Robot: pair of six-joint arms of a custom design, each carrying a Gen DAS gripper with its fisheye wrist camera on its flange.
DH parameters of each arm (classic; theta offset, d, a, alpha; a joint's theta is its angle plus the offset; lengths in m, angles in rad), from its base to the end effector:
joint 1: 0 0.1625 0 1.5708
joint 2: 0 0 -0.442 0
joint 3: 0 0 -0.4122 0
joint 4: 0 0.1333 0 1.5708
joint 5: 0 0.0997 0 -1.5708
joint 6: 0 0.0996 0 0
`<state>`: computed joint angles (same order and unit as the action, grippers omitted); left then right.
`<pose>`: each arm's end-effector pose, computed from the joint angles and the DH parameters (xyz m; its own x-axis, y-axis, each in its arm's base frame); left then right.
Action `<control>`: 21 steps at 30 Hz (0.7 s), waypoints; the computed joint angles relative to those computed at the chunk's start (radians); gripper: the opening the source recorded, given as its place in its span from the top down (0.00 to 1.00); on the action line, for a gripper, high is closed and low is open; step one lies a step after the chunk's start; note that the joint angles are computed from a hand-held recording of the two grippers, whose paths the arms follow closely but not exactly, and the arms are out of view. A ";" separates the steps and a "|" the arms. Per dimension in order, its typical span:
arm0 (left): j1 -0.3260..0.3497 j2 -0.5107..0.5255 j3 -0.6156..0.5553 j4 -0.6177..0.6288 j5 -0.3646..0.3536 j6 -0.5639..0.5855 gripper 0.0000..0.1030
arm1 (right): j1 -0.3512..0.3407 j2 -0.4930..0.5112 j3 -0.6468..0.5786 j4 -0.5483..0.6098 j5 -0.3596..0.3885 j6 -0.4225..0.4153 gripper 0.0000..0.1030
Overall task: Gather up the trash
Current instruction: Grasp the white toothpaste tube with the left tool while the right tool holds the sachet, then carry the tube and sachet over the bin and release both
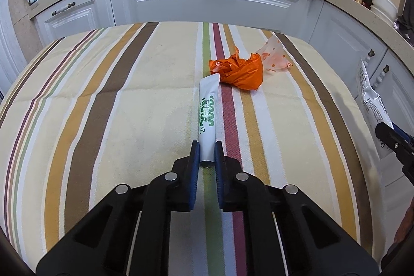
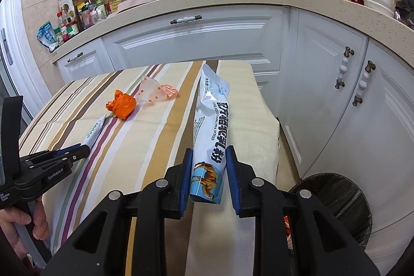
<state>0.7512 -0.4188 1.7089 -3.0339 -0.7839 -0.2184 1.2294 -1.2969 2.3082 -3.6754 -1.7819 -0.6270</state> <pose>-0.3201 -0.5778 -0.1059 -0.7134 0.2769 -0.6437 0.5791 0.7501 -0.3192 -0.0516 -0.4811 0.2825 -0.7859 0.1530 0.5991 -0.3794 0.6456 -0.6627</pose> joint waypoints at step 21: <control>-0.052 -0.075 0.128 -0.141 0.058 0.078 0.93 | 0.035 0.002 0.045 -0.087 0.003 -0.009 0.74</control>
<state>0.6991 -0.4943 1.8365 -3.1752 -0.7254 -0.1399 1.2639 -1.2947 2.3535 -3.7622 -1.7789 -0.6362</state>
